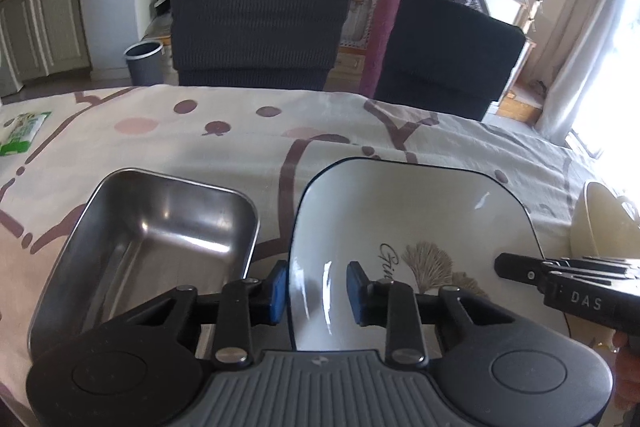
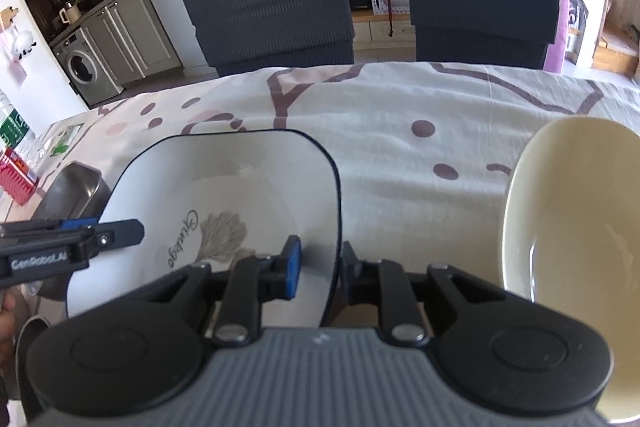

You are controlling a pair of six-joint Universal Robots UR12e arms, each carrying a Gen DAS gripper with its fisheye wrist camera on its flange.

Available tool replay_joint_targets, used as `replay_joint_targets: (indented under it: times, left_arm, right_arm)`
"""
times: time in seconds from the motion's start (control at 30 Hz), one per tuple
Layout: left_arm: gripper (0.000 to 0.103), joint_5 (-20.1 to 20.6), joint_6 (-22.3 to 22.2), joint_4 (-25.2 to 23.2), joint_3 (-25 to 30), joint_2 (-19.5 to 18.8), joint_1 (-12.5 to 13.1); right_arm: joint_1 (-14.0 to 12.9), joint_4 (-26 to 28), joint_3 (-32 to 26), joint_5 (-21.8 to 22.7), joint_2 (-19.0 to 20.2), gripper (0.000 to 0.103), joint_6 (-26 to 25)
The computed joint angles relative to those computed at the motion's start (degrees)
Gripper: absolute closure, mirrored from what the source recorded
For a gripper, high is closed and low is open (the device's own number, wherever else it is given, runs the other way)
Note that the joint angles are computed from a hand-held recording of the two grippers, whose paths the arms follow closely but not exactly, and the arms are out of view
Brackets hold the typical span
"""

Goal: Organize plates and bowls
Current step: 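Lift the white plate off the table with both tools, then carry the white plate with both tools and lower it beside the steel trays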

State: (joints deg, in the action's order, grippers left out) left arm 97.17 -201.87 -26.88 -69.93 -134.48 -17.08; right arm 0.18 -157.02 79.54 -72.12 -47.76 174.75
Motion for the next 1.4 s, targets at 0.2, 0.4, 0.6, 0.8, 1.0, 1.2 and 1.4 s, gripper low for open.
replay_joint_targets:
  times: [0.2,0.4,0.6,0.8,1.0,1.2,1.4]
  left_arm:
    - [0.088,-1.6,-1.65,-0.14,-1.21,0.86,0.6]
    - [0.088,-4.11,-3.37,2.51,-2.9,1.89,1.14]
    - [0.091,-4.3,-3.72,6.11,-4.41,3.71,0.85]
    - [0.093,-5.03,-4.23,9.36,-7.48,7.28,0.72]
    - [0.093,-3.35,-1.48,12.35,-12.26,12.37,-0.31]
    - [0.093,-1.23,-0.2,12.94,-18.1,17.98,-0.97]
    - [0.093,-0.57,-1.7,11.99,-24.91,23.2,-1.16]
  right_arm:
    - [0.26,-4.09,1.28,-1.03,-0.33,0.082,1.8]
    - [0.12,-5.64,2.3,-0.53,-1.31,0.084,3.71]
    - [-0.8,-7.46,3.85,1.56,-2.94,0.085,6.93]
    - [-1.61,-10.72,7.65,3.62,-6.57,0.087,9.05]
    - [-1.95,-12.14,12.5,3.99,-11.98,0.087,10.2]
    - [-0.47,-9.77,16.99,0.98,-17.95,0.085,5.6]
    - [0.82,-7.18,21.2,0.54,-22.03,0.085,5.48]
